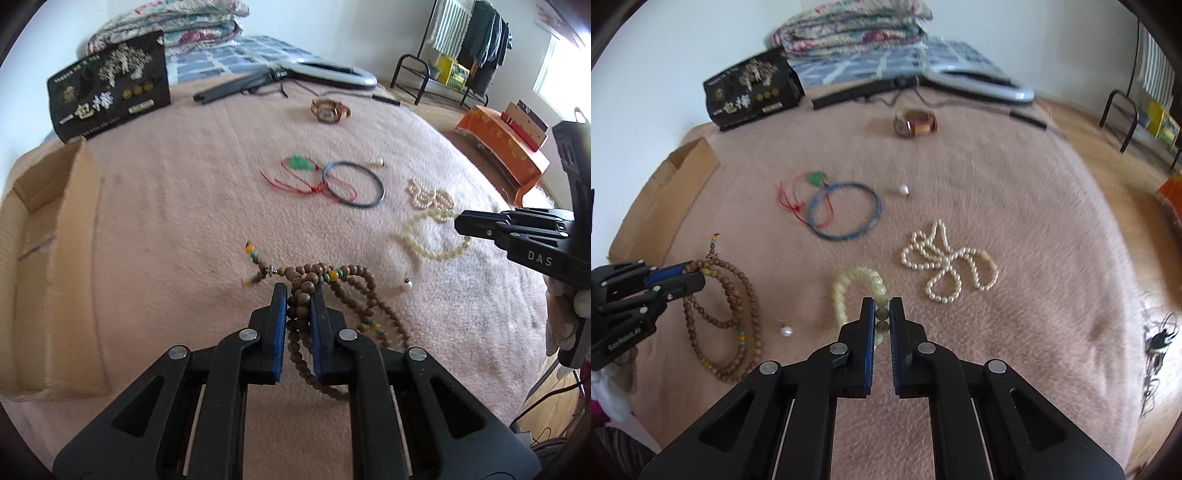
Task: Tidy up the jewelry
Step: 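Close left tool on the brown beads while right tool closes on the cream bracelet, then carry the brown beads with left tool while right tool carries the bracelet to the box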
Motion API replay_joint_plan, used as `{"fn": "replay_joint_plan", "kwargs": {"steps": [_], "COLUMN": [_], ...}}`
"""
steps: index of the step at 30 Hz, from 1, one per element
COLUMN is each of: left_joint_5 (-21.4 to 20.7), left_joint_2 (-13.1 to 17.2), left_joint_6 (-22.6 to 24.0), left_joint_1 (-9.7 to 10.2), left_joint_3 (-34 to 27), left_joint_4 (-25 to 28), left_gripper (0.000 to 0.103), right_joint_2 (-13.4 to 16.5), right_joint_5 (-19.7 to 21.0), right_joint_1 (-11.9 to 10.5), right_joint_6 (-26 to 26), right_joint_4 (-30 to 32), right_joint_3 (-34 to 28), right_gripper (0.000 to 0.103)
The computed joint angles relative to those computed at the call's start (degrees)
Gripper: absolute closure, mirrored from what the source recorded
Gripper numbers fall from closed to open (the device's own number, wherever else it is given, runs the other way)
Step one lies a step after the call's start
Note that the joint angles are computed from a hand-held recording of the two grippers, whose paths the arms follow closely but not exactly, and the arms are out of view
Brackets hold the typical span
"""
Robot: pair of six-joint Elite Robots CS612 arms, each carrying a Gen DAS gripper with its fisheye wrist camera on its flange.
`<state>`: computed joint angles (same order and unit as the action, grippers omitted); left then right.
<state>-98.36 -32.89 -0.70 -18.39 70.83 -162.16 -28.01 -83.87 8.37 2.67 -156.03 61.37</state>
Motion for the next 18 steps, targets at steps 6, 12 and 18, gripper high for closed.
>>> {"fn": "replay_joint_plan", "kwargs": {"steps": [6, 12, 18], "left_joint_5": [0.91, 2.22, 3.13], "left_joint_2": [-2.28, -4.89, -7.2], "left_joint_6": [-1.0, -1.42, -2.48], "left_joint_1": [0.19, 0.45, 1.31], "left_joint_3": [2.84, 6.17, 8.8], "left_joint_4": [-4.21, -8.91, -13.03], "left_gripper": [0.093, 0.093, 0.093], "right_joint_2": [-2.57, -4.62, -5.88], "right_joint_5": [-2.74, -3.32, -3.46], "right_joint_1": [1.1, 1.96, 3.16], "right_joint_6": [-1.82, -3.47, -5.07], "right_joint_4": [-5.62, -10.05, -12.98], "right_joint_3": [2.91, 5.11, 5.58], "right_gripper": [0.097, 0.097, 0.097]}}
